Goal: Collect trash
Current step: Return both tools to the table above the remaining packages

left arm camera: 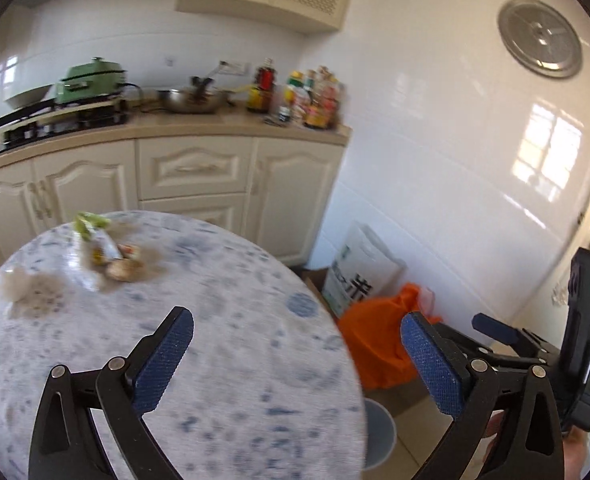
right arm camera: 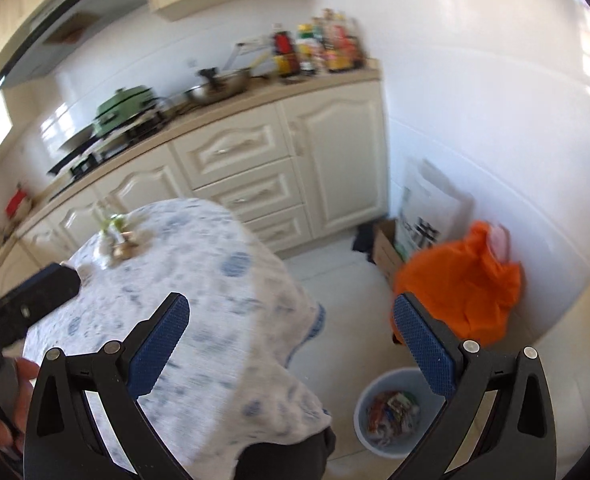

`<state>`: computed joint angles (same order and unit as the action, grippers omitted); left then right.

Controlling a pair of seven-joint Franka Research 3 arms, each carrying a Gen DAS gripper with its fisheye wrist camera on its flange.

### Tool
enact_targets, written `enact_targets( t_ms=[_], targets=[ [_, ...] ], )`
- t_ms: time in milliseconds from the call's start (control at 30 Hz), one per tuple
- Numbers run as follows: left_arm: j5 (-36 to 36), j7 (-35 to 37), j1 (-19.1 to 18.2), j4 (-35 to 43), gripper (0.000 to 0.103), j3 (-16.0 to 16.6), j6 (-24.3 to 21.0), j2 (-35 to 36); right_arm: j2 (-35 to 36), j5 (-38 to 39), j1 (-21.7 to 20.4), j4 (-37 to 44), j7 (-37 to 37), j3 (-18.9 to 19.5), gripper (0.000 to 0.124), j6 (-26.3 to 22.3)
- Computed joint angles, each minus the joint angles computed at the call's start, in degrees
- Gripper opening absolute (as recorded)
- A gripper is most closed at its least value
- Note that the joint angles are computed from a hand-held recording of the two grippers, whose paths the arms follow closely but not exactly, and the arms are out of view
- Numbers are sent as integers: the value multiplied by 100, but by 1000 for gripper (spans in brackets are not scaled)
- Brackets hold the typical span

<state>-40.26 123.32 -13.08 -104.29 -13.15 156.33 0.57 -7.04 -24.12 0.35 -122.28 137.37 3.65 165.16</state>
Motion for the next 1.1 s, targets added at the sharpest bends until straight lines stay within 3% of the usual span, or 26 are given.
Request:
enact_targets(
  t_ms=[367,600,767,967,1100],
  targets=[
    [-470,177,171,-818,102,630,689,-722,1028,22,887,1540,-558,-138,103,-2],
    [236,-539,218,-896,102,752,1165,-674,1659,-33,1559,2499,-859,-423,103,-143],
    [812,-1061,338,-1071,102,841,1339,-700,2120,389,1806,3093,-1497,-496,103,-304],
    [1539,-1666,622,-674,102,860,1124,-264,2840,1079,1962,3952,-2219,-555,103,-730],
    [2195,-2175,935,-162,102,719,904,251,3613,1498,2001,4957,-2578,-598,103,-1424]
  ],
)
